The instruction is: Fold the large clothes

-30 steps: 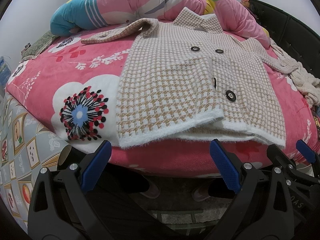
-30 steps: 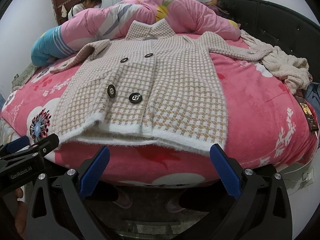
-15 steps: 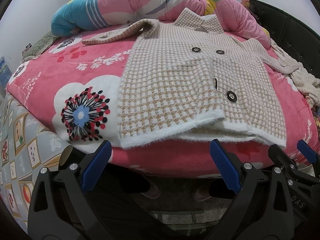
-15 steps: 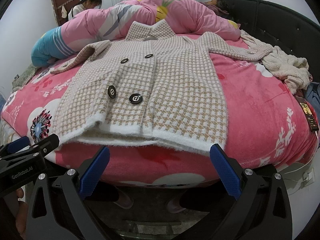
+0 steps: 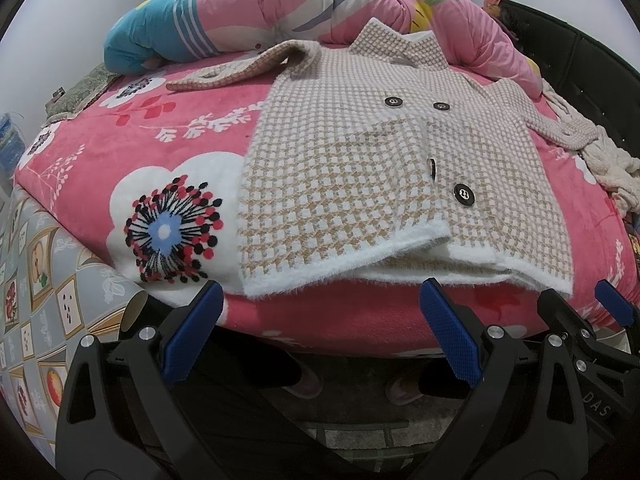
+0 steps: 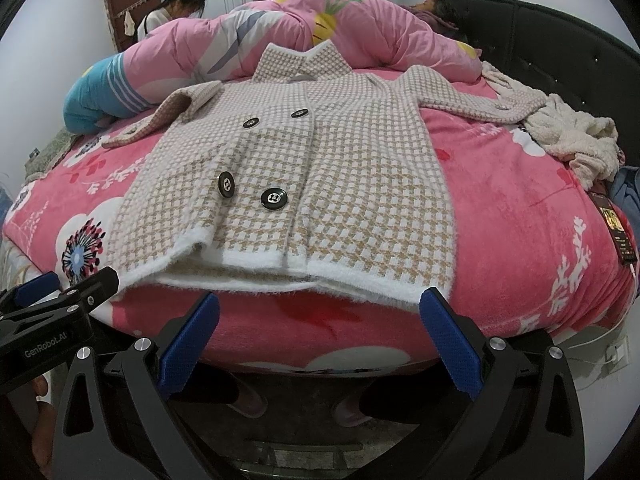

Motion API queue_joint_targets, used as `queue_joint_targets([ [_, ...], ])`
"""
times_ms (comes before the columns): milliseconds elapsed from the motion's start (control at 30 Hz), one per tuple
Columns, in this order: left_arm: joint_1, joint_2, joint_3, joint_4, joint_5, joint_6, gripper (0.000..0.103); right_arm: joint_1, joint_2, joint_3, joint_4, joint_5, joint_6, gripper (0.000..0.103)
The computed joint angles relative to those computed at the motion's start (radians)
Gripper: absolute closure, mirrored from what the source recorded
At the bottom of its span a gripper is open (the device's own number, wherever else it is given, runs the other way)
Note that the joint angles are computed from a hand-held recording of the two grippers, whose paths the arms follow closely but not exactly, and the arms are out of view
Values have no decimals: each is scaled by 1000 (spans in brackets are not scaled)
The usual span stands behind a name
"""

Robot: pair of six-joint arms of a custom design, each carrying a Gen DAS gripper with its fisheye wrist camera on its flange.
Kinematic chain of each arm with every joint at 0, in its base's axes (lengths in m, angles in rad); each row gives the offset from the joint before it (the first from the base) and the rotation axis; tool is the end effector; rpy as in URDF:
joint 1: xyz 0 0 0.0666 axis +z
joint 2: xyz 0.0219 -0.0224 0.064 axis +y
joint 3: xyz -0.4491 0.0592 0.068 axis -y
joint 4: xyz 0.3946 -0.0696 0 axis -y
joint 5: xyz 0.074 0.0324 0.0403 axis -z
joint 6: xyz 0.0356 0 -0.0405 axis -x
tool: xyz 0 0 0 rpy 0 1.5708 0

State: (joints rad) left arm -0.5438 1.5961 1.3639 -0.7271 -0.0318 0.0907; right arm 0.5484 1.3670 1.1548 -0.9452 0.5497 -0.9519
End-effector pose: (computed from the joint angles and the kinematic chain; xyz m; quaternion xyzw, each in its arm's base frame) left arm 0.4693 -0.2829 0.3972 0.2095 0.9302 -0.0795 0.2907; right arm 0.3727 0.2054 0.4054 0.2433 0.9117 -0.0597 0.3256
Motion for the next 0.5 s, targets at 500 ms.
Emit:
queue_joint_targets([
  [500, 17, -1, 19, -14, 6, -12, 8, 4, 4, 9, -3, 5, 0, 5],
])
